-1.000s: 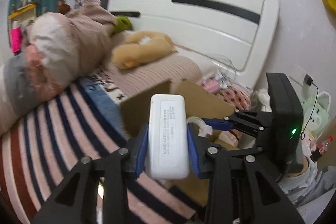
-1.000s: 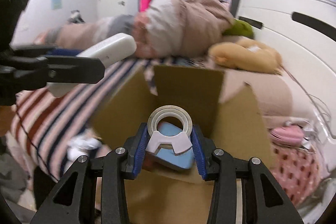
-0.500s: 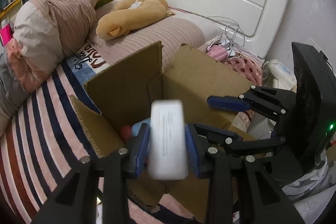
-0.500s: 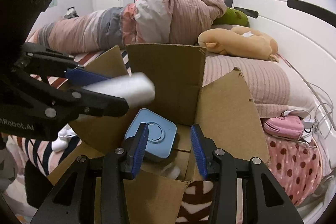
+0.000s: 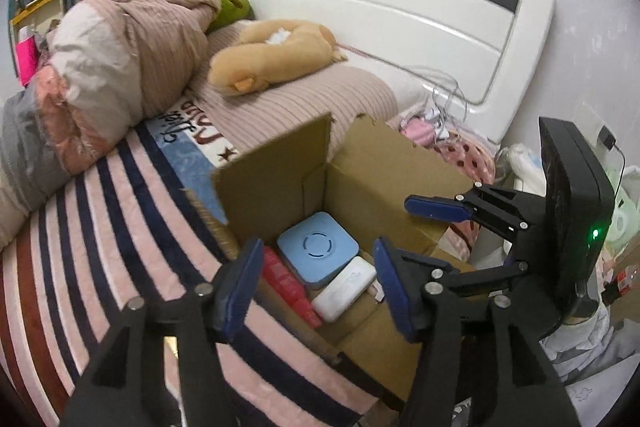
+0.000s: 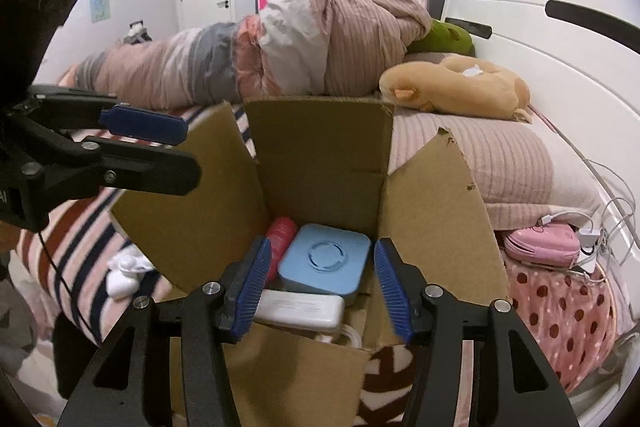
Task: Organize rigid objects
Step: 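Carry tape roll and power bank into the box and open both grippers, then grasp the white earbuds case with the right gripper while the left grasps the small white bottle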
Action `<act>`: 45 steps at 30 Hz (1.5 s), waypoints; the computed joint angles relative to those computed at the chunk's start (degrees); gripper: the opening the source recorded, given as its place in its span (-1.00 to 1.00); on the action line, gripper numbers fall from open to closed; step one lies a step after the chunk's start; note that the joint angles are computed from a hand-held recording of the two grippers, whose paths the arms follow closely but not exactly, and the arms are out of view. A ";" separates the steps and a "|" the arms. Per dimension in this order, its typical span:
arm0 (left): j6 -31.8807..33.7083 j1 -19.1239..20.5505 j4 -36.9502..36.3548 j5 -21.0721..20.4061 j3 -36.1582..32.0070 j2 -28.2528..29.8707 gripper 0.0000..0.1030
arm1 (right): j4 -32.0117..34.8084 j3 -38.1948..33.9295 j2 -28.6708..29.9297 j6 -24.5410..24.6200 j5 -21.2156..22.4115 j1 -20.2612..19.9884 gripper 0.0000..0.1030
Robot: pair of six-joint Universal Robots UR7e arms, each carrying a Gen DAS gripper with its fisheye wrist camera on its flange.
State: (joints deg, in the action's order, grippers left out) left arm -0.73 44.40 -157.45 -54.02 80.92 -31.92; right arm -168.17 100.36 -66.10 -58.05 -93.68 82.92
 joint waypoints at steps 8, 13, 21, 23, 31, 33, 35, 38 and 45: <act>-1.79 -0.68 -11.68 7.39 14.05 -9.39 0.15 | 0.18 3.65 -2.10 -0.50 5.64 2.80 -0.03; -5.00 0.15 -16.85 11.60 23.66 -15.45 0.15 | 5.40 5.36 -2.49 -2.23 8.91 5.48 -0.03; -10.08 4.01 -21.70 13.33 35.27 -20.20 0.15 | 11.91 7.54 1.90 -5.86 5.00 8.50 -0.03; -11.29 5.33 -22.75 12.04 37.06 -20.11 0.15 | 12.97 7.67 3.95 -5.95 2.24 8.54 -0.03; -12.83 10.44 -25.24 2.82 37.43 -16.48 0.14 | 11.50 6.31 11.82 -5.97 -5.25 5.82 0.03; -11.70 11.32 -26.23 -0.39 36.74 -15.44 0.13 | 9.69 5.99 13.59 -7.16 -6.18 5.40 0.07; -10.61 12.21 -26.74 -3.11 35.40 -14.11 0.10 | 9.25 5.30 14.62 -8.16 -5.24 5.13 0.07; -9.71 12.81 -24.69 -3.77 32.59 -12.33 -0.07 | 6.86 5.80 15.30 -10.24 -4.63 5.17 -0.02; -6.57 12.98 -20.30 -4.23 28.27 -9.19 -0.58 | 1.93 8.72 13.10 -11.17 -8.17 5.51 -0.03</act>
